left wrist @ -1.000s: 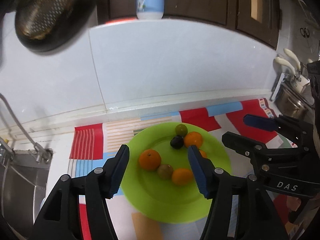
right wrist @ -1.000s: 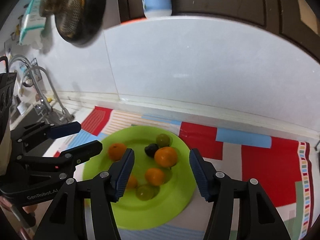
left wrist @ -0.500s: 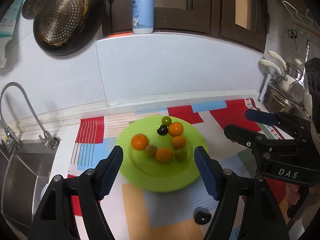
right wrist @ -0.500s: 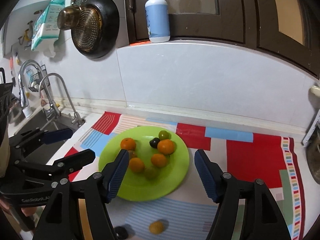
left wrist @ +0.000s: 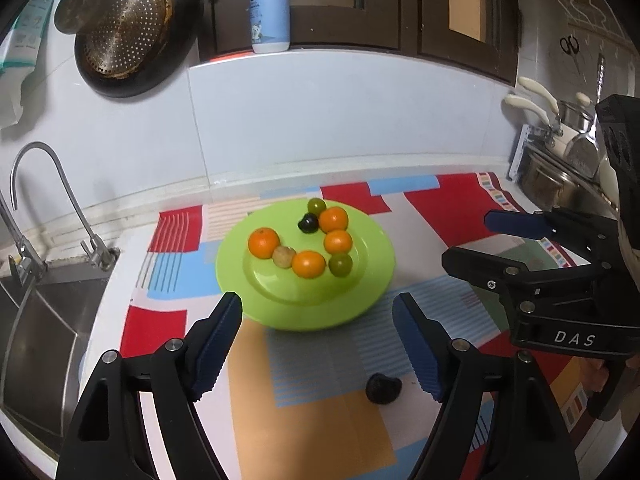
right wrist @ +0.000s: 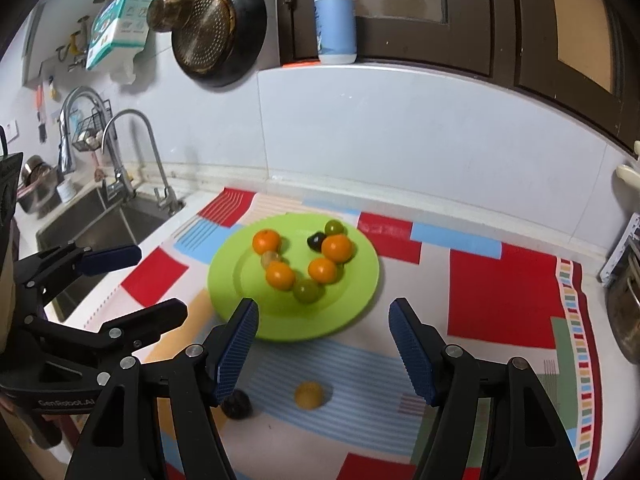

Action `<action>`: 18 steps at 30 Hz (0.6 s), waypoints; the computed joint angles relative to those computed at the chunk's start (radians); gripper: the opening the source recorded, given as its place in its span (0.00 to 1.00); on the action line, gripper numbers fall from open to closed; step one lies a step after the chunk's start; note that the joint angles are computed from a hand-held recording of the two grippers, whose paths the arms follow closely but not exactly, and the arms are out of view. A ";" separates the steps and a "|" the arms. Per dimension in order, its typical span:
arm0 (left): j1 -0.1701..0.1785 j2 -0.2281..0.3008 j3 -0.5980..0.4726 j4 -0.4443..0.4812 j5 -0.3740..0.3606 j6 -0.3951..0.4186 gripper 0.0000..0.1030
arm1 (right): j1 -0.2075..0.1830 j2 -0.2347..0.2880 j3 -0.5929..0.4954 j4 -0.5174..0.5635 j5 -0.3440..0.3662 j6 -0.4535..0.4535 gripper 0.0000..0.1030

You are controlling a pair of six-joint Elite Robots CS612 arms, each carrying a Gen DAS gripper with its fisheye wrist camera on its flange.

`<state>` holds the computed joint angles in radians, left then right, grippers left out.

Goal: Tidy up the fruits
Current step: 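Move the left tool toward the dark plum while the right tool approaches the brown kiwi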

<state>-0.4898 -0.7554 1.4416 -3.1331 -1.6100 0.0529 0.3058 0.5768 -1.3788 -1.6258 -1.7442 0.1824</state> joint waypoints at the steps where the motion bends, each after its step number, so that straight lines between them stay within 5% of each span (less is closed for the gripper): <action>1: -0.002 0.000 0.005 -0.003 0.006 0.005 0.75 | -0.001 0.003 -0.004 0.008 0.005 -0.002 0.66; 18: -0.020 0.012 0.041 0.065 -0.009 0.062 0.75 | -0.011 0.047 -0.054 0.167 0.061 0.018 0.66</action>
<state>-0.5103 -0.7430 1.4823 -3.0678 -1.6192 0.1150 0.2943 0.6233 -1.4326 -1.4584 -1.6834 0.2008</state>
